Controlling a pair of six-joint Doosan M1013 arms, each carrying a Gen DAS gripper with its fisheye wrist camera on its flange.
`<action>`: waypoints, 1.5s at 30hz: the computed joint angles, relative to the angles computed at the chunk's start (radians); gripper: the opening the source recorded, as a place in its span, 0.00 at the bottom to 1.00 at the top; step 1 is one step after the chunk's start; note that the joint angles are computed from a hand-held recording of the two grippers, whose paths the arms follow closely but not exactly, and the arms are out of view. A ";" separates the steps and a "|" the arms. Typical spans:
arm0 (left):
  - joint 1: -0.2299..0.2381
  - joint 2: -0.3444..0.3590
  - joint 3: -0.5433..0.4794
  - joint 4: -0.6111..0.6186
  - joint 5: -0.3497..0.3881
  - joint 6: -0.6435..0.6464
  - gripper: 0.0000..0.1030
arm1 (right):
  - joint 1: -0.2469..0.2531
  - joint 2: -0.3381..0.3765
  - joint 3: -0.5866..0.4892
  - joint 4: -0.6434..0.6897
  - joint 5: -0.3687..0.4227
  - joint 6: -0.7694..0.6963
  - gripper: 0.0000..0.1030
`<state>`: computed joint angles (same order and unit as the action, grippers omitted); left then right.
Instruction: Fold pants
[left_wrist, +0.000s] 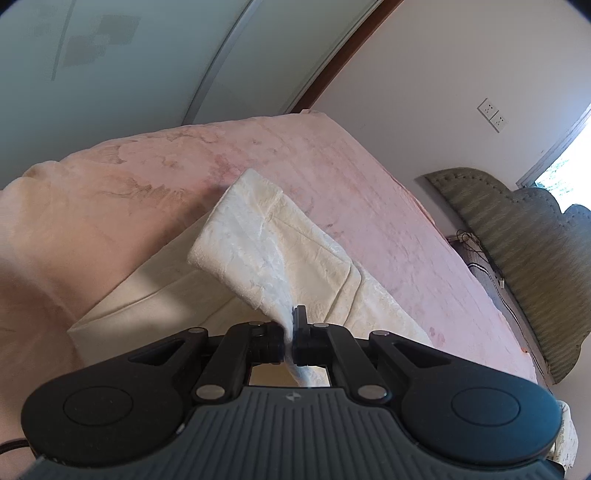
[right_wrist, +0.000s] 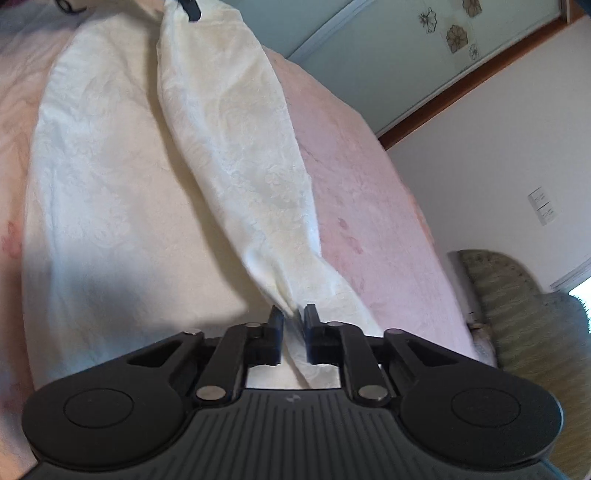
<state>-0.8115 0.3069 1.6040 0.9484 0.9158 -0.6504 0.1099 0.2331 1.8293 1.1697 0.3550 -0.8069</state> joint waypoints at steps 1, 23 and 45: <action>-0.004 -0.005 0.004 0.000 0.003 0.006 0.02 | -0.007 -0.005 0.002 -0.002 0.012 0.023 0.06; -0.046 -0.030 0.065 -0.058 0.073 -0.026 0.04 | -0.048 -0.094 0.095 -0.179 0.202 0.382 0.06; -0.101 0.019 -0.093 -0.094 0.457 0.206 0.27 | -0.304 -0.071 0.049 -0.007 0.193 0.930 0.15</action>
<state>-0.9126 0.3260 1.5112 0.8540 1.3727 -0.4443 -0.1940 0.1618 1.8786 1.1626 0.5475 0.1233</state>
